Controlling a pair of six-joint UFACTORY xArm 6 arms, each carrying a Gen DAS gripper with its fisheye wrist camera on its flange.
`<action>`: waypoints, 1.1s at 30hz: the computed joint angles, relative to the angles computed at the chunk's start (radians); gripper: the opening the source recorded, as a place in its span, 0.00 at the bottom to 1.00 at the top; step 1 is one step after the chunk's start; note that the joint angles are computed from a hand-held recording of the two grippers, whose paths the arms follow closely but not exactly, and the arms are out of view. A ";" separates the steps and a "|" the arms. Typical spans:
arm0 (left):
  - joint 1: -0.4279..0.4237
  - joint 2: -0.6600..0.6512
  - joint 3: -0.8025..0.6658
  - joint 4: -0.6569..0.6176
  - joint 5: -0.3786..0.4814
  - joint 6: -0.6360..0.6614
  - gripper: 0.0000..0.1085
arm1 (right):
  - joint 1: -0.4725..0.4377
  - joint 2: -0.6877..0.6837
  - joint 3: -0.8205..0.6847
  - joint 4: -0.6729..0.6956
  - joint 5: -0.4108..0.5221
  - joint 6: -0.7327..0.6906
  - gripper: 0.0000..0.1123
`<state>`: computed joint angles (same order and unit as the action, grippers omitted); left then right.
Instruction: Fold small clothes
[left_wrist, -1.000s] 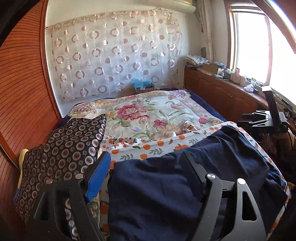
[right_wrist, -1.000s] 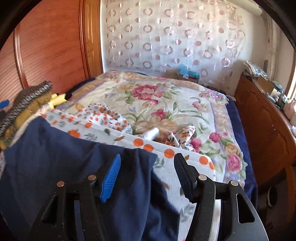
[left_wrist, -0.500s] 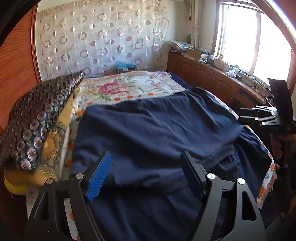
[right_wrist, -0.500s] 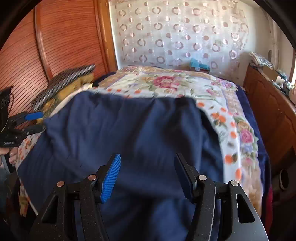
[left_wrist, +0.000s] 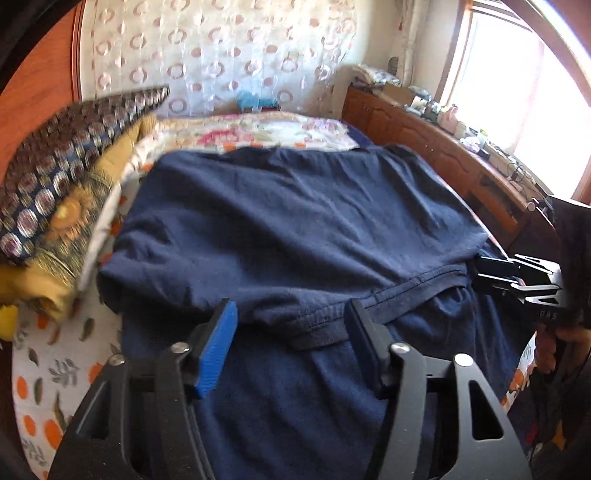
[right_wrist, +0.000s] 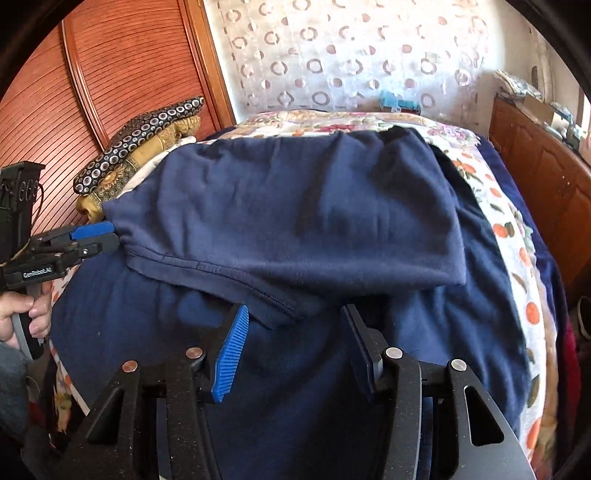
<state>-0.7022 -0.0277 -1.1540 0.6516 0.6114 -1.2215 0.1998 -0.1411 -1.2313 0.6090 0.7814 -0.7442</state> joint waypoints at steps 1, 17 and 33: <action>0.002 0.007 -0.001 -0.027 -0.003 0.015 0.51 | -0.002 0.007 -0.007 0.003 0.005 0.004 0.48; 0.000 0.058 -0.040 -0.052 0.015 -0.001 0.47 | 0.074 0.016 0.032 -0.088 -0.110 0.101 0.22; -0.161 -0.139 0.066 0.212 0.059 -0.243 0.10 | -0.022 -0.191 0.157 0.220 -0.006 -0.173 0.08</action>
<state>-0.8631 -0.1670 -1.0879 0.8641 0.6701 -1.4645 0.1780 -0.3320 -1.0744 0.8291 0.7753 -0.9175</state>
